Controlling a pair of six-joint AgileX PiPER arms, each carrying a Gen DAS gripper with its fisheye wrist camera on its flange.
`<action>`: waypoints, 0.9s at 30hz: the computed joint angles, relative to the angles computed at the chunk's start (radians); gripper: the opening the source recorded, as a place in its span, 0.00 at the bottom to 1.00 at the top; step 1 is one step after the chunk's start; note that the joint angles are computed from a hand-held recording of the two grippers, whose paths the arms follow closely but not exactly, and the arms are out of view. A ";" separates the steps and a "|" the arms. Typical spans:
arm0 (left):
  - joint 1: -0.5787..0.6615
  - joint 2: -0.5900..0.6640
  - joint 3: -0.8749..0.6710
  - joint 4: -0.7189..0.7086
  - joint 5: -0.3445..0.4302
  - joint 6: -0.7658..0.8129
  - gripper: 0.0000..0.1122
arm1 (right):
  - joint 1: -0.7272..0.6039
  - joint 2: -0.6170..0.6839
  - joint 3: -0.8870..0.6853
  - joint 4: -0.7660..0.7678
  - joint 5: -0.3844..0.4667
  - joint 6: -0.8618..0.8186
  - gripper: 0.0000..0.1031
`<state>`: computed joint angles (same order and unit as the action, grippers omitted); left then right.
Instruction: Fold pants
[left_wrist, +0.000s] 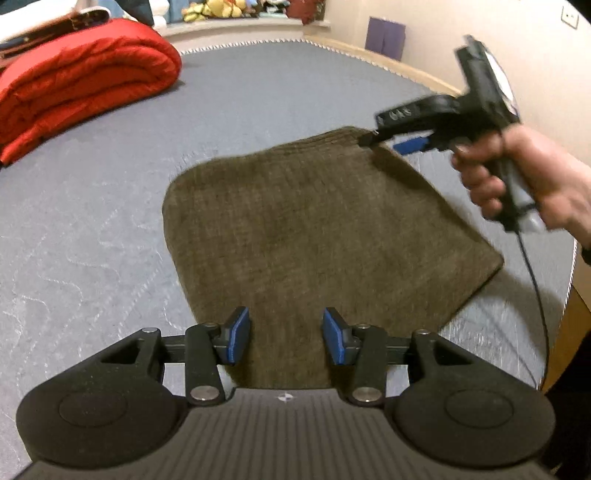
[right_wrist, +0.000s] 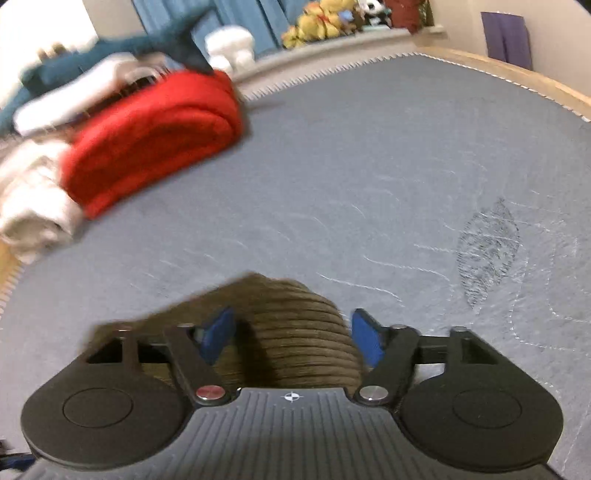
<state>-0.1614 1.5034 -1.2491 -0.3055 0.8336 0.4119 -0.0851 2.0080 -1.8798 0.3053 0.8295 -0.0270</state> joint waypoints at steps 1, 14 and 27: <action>0.000 0.011 0.002 -0.002 0.009 0.010 0.44 | 0.002 0.022 -0.018 -0.011 0.003 0.036 0.59; -0.031 0.027 -0.016 0.066 0.037 -0.022 0.48 | 0.038 0.050 -0.080 -0.122 -0.002 0.166 0.69; -0.048 0.076 -0.040 0.195 0.008 -0.171 0.51 | -0.132 -0.239 0.210 0.306 0.262 -0.649 0.86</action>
<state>-0.2098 1.5793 -1.2895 -0.1104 0.8414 0.2411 -0.2174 1.7686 -1.6702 0.6112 1.0919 -0.6764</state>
